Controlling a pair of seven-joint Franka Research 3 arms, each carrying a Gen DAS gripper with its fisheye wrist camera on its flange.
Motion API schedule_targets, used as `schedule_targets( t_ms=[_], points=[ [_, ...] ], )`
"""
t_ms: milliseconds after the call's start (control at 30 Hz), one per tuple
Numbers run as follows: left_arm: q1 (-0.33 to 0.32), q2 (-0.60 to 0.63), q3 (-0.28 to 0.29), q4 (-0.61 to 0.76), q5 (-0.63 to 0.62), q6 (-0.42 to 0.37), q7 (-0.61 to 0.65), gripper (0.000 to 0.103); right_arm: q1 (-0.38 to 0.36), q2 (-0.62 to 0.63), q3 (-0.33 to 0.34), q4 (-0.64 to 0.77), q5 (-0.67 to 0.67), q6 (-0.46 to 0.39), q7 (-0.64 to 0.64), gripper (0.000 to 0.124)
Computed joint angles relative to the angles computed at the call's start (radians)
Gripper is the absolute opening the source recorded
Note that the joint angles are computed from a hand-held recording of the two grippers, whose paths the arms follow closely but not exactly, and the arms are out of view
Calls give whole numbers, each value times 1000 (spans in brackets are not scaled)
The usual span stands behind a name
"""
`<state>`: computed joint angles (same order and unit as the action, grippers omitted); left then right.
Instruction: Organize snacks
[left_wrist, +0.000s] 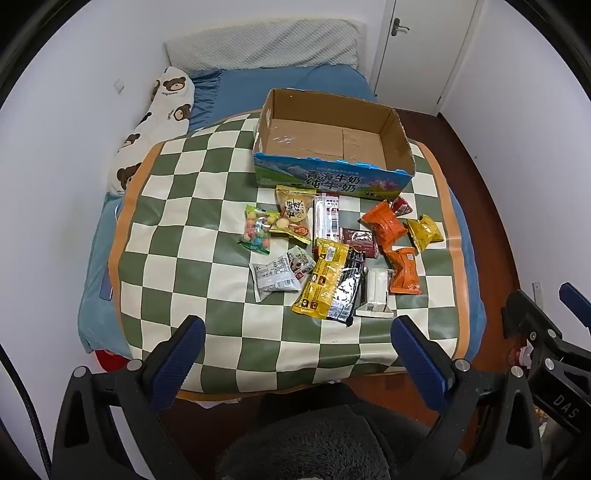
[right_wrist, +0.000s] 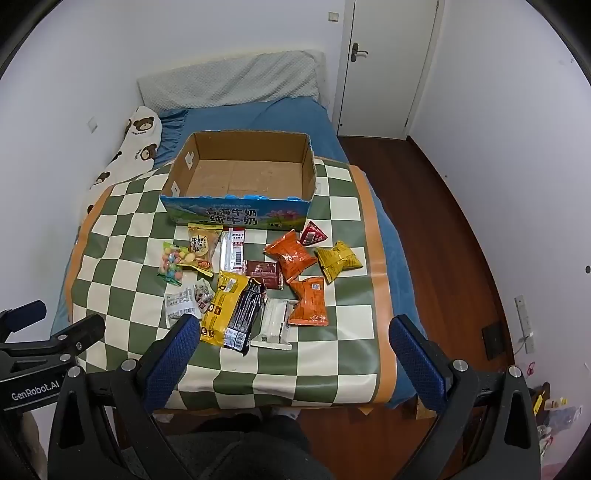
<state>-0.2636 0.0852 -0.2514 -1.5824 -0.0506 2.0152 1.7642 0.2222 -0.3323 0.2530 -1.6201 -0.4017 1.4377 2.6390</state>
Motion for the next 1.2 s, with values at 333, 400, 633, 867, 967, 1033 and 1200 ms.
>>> schedule_targets(
  t_ms=[333, 400, 633, 867, 967, 1033, 1200],
  points=[
    [4, -4, 0, -8, -23, 9, 15, 103, 6, 13, 3, 19, -6, -15, 5, 103],
    [4, -11, 0, -24, -23, 22, 16, 103, 7, 17, 2, 29, -8, -20, 4, 103],
    [4, -15, 1, -30, -25, 28, 17, 103, 8, 7, 3, 8, -13, -5, 9, 103],
    [8, -10, 4, -1, -23, 14, 23, 103, 6, 16, 6, 24, -16, -14, 6, 103],
    [8, -12, 4, -3, -21, 17, 21, 103, 11, 19, 7, 28, -18, -18, 11, 103],
    [7, -10, 3, 1, -17, 14, 17, 103, 14, 18, 5, 26, -20, -17, 9, 103],
    [9, -10, 4, 3, -17, 19, 26, 103, 16, 20, 3, 28, -23, -16, 10, 103]
  ],
)
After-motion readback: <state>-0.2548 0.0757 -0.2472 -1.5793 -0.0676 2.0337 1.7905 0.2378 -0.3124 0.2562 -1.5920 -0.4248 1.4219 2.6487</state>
